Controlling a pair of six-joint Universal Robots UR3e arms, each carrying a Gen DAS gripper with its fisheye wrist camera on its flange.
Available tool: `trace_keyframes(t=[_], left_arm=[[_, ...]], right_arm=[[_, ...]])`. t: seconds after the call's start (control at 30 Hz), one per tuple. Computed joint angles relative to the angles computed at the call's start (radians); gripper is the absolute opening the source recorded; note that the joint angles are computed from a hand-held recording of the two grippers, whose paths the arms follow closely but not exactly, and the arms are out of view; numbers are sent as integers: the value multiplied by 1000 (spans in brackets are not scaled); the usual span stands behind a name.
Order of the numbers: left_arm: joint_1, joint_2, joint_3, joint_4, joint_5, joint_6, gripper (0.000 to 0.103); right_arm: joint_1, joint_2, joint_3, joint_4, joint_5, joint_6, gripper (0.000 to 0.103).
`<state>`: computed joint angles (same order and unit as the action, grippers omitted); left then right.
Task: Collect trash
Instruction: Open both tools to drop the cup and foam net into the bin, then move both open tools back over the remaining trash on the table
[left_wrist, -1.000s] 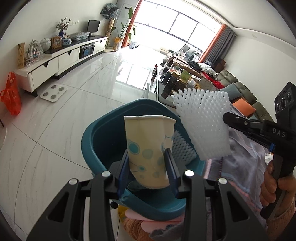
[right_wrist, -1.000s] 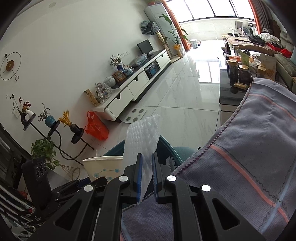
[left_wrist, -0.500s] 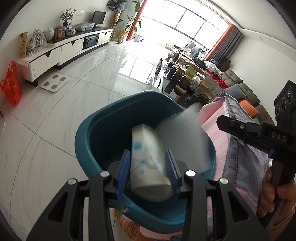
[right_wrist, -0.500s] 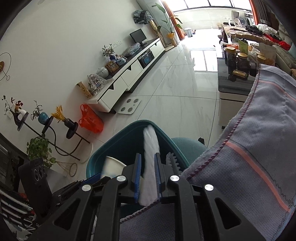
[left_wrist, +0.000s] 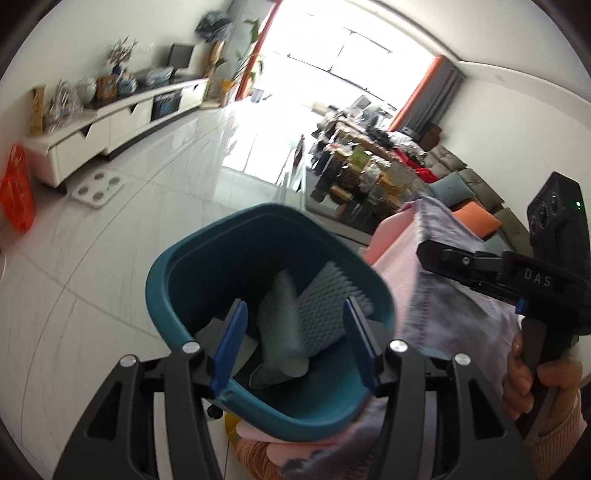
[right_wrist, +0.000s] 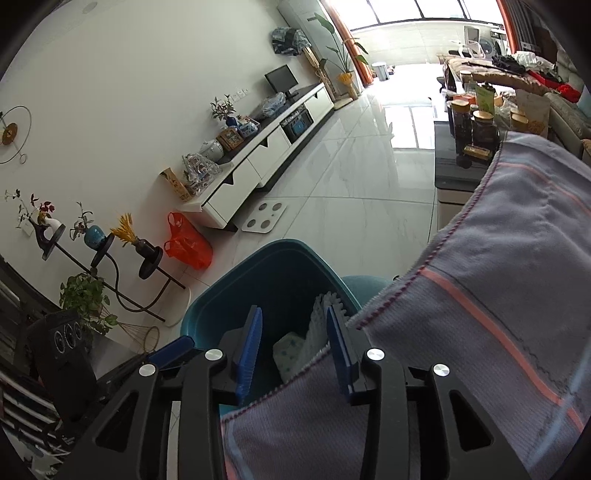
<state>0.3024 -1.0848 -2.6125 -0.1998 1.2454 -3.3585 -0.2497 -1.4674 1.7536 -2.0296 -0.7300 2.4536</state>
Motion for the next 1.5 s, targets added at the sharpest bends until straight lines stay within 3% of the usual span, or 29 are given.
trace_keyframes(t=[0.1,0.23,0.47,0.53,0.67,0.93,1.3,1.5], left_arm=[[-66,57,18,-14,28,-10,66],[-243,9,83,50,126,-58,74],[-598,-270,279,202,269,-109,77],[-664,-349,338,227,268,-110,77],[-772,-516,479,252,256,-97,77],[-896,-835,884,92,253,-60,77],[-917,-1210,1552,-330,216,-18,76],[-892,-1326,1782,-478,172,-17,76]], right_arm=[[-76,-98,46,94,38,-116,48],[-223,-233,80,311,79,-329,50],[-556,-390,47,776,106,-741,55],[-662,-403,20,900,92,-854,55],[-827,-416,4,996,62,-960,56],[-1060,-356,-18,1002,36,-1024,56],[-1207,-205,-65,832,65,-906,58],[-1244,-120,-101,755,72,-838,58]])
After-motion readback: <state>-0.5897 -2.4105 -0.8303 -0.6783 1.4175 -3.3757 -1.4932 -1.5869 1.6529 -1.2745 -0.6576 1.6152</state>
